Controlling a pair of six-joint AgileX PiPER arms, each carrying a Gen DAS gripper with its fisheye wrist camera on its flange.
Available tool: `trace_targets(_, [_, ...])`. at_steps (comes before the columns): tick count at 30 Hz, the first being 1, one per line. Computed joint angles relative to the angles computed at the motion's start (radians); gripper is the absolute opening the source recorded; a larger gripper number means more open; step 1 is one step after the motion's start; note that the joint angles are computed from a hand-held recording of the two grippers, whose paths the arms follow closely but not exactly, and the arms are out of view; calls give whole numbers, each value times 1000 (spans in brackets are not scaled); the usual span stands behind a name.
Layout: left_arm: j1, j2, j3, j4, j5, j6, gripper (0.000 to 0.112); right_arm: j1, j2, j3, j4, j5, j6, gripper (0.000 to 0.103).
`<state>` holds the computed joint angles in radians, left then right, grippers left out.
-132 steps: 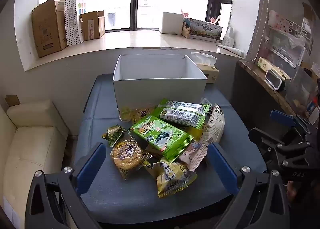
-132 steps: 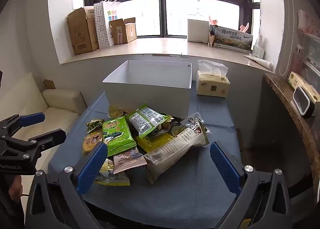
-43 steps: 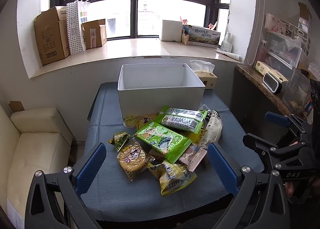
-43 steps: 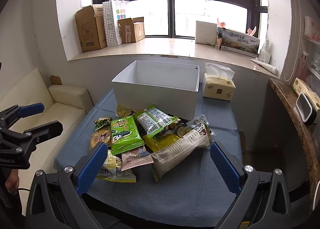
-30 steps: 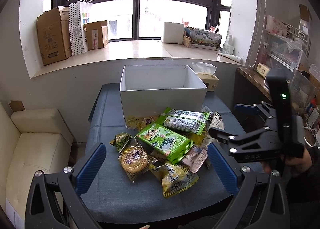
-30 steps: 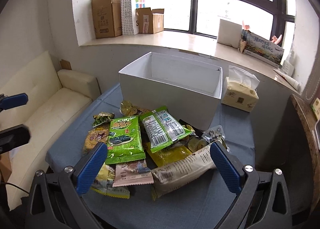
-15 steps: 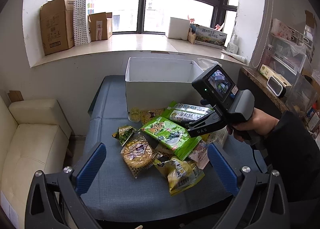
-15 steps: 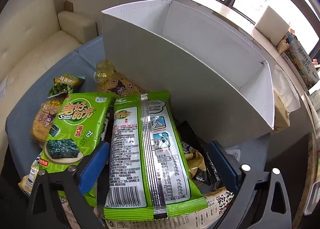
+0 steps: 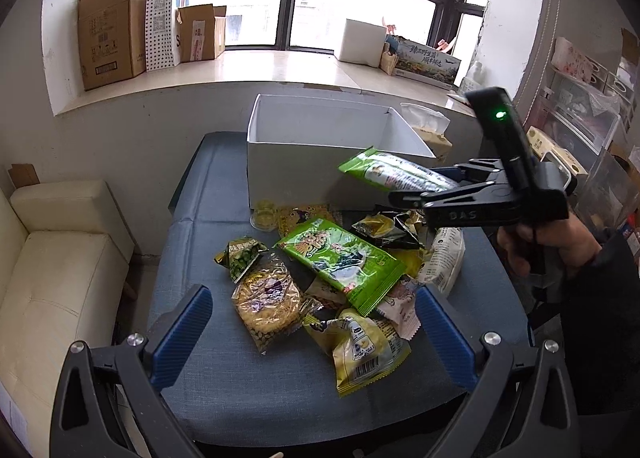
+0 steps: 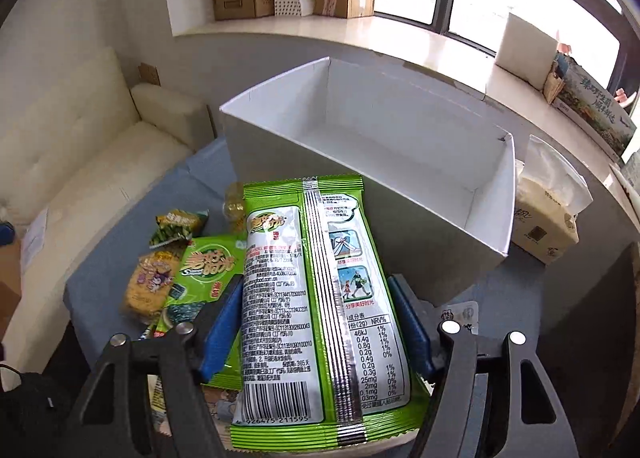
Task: Organize snacks
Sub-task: 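Grasp a green snack bar with the right tool while the left tool grasps a green seaweed pack, then lower both green packs into the white box and open both tools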
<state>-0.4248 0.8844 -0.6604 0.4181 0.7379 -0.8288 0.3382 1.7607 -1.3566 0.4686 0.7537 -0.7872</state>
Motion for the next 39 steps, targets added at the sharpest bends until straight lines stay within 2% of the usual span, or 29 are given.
trace_targets(3, [70,62,-3,-69,-77,79,103,-53,-69,45,32,-15,19,75])
trace_targets(7, [123,255,-82,-139,-121,138,103,-180,-171,135,132,22,35,75])
trace_targets(9, [125,365,-149,-155,-114,122,103,-251,-234,181,193,56,8,75])
trace_targets(14, [85,632,-332,-45,-40,-48,103,-443,-340,277,368,184,-117,75])
trace_targets(19, [141,803,-446,-160,-35,1,103,-527,-444,397,469,188,-206,75])
trace_targets(22, [118,886,-503,-83,26,-75,103,-547,-441,420,485,201,-220,75])
trace_targets(25, [149,891,-472,-154,-33,-27,103,-563,-421,423,510,225,-231,75])
trace_targets(29, [124,841,-416,-44,-50,-112,86,-568,-426,435,512,205,-242,75])
trace_targets(32, [131,765,-362,-64,-92,-74,83,-560,-422,442,508,192,-237,75])
trace_targets(34, [120,702,-322,-25,-104,-82,82,-556,-417,444,508,190,-231,75])
trace_targets(38, [124,524,-227,-9,-169,-17,82,-520,-416,443,514,161,-226,75])
trace_targets(39, [118,480,-217,13,-164,-10,82,-505,-411,439,519,150,-228,75])
